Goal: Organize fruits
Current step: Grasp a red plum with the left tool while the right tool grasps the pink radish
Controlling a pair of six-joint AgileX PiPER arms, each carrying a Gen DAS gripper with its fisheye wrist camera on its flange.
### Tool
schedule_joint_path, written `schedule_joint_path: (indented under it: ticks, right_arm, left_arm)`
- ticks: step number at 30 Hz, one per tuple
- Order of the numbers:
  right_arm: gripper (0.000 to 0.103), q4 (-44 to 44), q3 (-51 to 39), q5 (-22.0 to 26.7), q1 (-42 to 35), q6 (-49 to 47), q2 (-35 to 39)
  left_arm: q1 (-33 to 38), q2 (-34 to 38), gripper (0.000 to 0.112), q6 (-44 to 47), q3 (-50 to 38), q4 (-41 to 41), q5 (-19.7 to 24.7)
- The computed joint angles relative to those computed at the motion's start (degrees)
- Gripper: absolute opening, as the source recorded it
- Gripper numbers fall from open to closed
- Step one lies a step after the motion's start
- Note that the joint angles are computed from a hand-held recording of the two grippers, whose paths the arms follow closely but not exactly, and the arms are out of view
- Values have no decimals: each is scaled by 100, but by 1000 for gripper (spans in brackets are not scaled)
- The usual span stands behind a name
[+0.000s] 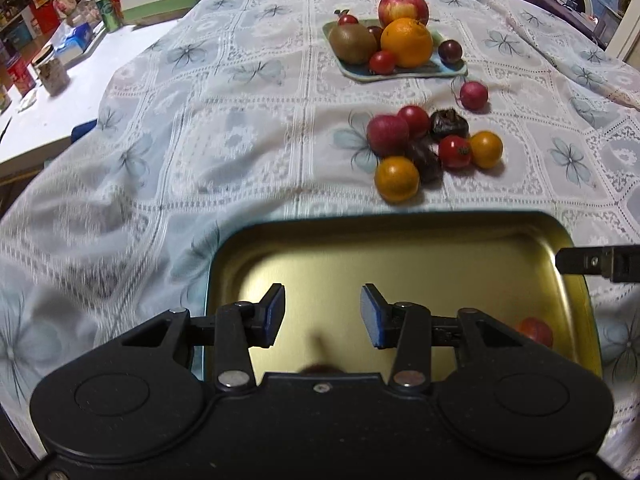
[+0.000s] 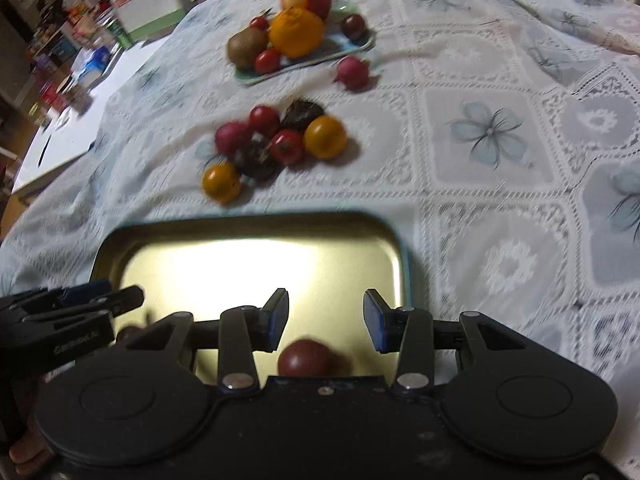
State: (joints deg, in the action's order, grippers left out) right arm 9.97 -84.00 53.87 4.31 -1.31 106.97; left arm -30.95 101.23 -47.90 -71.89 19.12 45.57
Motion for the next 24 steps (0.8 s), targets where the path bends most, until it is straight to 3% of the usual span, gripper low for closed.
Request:
schedule_joint_path:
  ticks: [13,24]
  right_arm:
    - [44,-652,-2317,364,44,665,1574]
    - [44,-762,-4704,930,74,1044,2964]
  left_arm:
    - [660,1261,51,1099,-2039,-743,721]
    - [688,2730,51,1476,-4287,-811,1370]
